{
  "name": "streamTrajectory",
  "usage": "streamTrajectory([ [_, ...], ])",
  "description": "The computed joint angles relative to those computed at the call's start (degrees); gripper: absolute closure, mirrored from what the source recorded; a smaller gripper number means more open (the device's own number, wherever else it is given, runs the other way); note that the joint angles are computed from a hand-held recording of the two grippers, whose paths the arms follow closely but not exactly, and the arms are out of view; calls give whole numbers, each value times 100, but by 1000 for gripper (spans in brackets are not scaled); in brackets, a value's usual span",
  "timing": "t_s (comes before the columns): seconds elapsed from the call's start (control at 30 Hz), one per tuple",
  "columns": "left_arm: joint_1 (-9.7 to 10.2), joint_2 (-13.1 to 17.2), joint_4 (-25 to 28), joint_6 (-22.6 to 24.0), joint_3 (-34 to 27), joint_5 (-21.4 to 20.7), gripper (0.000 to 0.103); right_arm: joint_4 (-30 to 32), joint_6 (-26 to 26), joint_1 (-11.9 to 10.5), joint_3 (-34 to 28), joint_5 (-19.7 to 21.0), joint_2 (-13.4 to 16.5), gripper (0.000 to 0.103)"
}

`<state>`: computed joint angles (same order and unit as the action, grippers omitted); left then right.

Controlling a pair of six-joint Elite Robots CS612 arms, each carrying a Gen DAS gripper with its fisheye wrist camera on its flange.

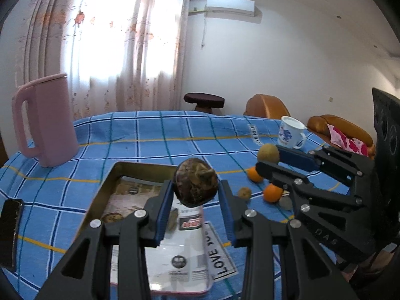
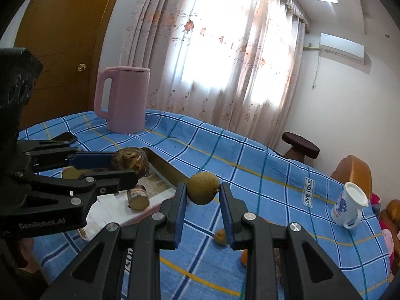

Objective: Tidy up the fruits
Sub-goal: 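Carry the kiwi with the right tool while the left tool carries the brown fruit over the tin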

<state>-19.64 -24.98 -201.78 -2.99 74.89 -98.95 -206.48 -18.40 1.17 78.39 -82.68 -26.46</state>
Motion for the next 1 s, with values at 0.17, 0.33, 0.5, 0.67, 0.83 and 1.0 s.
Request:
streamTrajectory([
  [0.17,80,7,45,-104,4,178,64,233,-1,58,-181,154,49,75],
  [0.33,155,23,111,-211,16,332,65,476,-5,127,-344,324,108,75],
  [0.5,218,32,175,-305,51,458,65,700,-44,200,-475,472,180,75],
  [0.67,267,44,251,-398,56,565,65,948,-5,231,-573,660,240,75],
  [0.83,290,42,338,-385,66,621,65,1197,-8,262,-666,775,301,75],
  [1.0,302,51,440,-377,44,631,65,1404,-69,279,-714,870,330,75],
])
